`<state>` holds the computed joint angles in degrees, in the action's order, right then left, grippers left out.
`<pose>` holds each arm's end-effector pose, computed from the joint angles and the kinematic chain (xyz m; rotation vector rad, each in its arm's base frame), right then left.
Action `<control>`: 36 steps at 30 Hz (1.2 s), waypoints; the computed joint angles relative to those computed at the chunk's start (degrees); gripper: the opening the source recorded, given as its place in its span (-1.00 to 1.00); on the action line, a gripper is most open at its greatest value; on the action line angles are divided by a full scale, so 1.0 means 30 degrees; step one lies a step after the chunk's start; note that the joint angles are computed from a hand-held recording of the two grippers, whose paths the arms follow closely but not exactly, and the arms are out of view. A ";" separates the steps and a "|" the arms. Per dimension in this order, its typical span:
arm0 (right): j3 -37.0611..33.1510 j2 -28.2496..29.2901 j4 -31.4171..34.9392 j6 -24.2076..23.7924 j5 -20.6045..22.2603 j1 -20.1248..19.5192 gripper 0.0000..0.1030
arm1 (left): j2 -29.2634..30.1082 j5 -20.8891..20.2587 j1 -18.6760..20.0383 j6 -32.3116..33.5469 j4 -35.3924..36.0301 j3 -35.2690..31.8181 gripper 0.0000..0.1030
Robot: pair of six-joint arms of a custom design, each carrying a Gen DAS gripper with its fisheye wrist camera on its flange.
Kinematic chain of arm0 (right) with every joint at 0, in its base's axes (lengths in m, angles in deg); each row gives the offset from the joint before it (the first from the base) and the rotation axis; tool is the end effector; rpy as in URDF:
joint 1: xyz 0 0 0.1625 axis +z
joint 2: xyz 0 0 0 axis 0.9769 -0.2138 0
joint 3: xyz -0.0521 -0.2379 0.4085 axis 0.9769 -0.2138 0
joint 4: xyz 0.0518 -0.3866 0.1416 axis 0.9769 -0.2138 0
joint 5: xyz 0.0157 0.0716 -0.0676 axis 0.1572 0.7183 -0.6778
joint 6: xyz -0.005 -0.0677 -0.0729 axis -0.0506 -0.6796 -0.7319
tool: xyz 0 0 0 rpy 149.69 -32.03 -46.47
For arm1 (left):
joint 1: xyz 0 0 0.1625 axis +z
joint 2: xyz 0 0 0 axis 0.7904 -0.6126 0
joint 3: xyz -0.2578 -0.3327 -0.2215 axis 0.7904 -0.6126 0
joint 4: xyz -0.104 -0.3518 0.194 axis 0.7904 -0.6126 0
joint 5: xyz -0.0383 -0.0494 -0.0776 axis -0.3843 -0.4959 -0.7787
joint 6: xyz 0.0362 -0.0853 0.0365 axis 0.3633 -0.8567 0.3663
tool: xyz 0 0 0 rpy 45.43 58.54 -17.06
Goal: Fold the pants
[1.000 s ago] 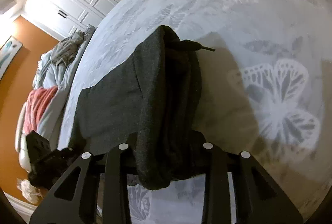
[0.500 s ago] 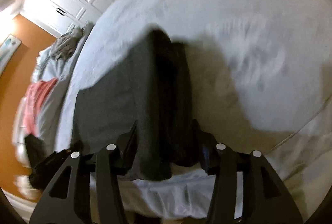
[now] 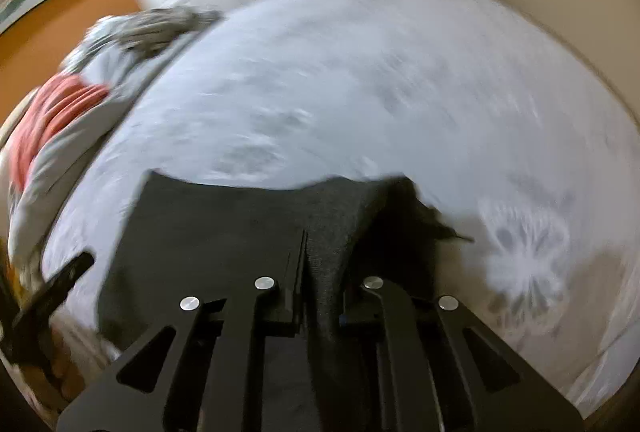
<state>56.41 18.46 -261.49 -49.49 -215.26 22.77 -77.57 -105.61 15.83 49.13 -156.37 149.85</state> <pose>0.1964 -0.6908 0.1823 -0.0922 -2.2978 1.0834 -0.1175 -0.7399 0.2350 0.7436 2.6090 -0.8255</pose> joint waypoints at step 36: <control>0.3636 -0.3180 0.0359 0.2923 0.1919 -0.0965 -0.66 | 0.1988 -0.6172 -0.2183 0.1323 0.6897 -0.3107 -0.91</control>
<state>67.32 8.92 -260.41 -40.73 -209.51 19.87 -71.60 -124.12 9.28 53.10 -135.67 140.53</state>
